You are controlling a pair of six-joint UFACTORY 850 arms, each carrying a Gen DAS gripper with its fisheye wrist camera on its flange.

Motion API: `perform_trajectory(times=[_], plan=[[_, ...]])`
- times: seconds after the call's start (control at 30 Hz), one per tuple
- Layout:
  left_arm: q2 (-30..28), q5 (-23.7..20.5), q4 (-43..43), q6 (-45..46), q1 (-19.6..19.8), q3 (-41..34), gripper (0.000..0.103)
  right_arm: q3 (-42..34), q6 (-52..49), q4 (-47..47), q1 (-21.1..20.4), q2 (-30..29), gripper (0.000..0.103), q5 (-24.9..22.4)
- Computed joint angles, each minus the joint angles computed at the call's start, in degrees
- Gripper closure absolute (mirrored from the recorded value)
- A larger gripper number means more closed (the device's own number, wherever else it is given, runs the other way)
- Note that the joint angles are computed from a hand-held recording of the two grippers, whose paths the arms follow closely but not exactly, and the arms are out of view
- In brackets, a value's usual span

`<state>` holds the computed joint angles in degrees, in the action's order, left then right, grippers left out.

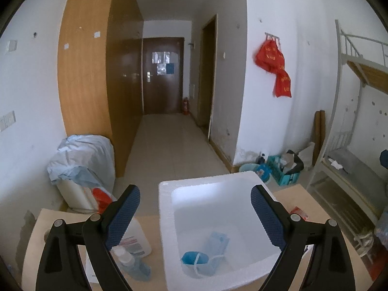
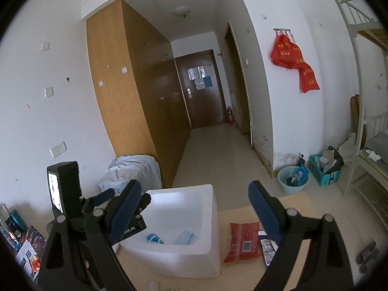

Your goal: Organize soft objects

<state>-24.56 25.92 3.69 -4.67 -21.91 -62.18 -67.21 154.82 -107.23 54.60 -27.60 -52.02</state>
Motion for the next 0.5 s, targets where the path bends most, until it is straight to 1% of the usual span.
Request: perform_trajectory(times=[0.1, 0.13, 0.17, 0.2, 0.3, 0.37, 0.43, 0.5], plan=[[1.9, 0.4, -1.1, 0.6, 0.4, 2.0, 0.009, 0.8, 1.5, -1.3, 0.3, 0.6, 0.01, -0.5], [2.6, 0.4, -1.0, 0.5, 0.8, 2.8, 0.006, 0.9, 1.8, -1.4, 0.4, 0.7, 0.0, -0.6], [3.4, 0.5, -1.6, 1.2, 1.0, 3.6, 0.002, 1.0, 1.8, -1.5, 0.6, 0.7, 0.0, -0.9], [4.3, 1.0, -3.0, 2.5, 1.3, 4.6, 0.001, 0.9, 1.3, -1.5, 0.8, 0.7, 0.0, -1.1], [7.2, 2.3, -6.8, 6.1, 2.4, 7.7, 0.001, 0.8, 1.1, -2.6, 1.1, 0.7, 0.0, -0.1], [9.2, 2.2, -5.4, 4.6, 3.7, 9.5, 0.0, 0.9, 2.2, -4.5, 1.4, 0.7, 0.0, -0.1], [12.0, 2.0, -3.0, 2.3, 5.2, 12.2, 0.0, 0.0, 0.3, -3.9, 1.9, 0.2, 0.0, 0.0], [14.5, 2.7, -4.4, 3.6, 6.0, 14.6, 0.0, -1.1, -1.0, -3.6, 2.6, -0.4, 0.0, 0.2]])
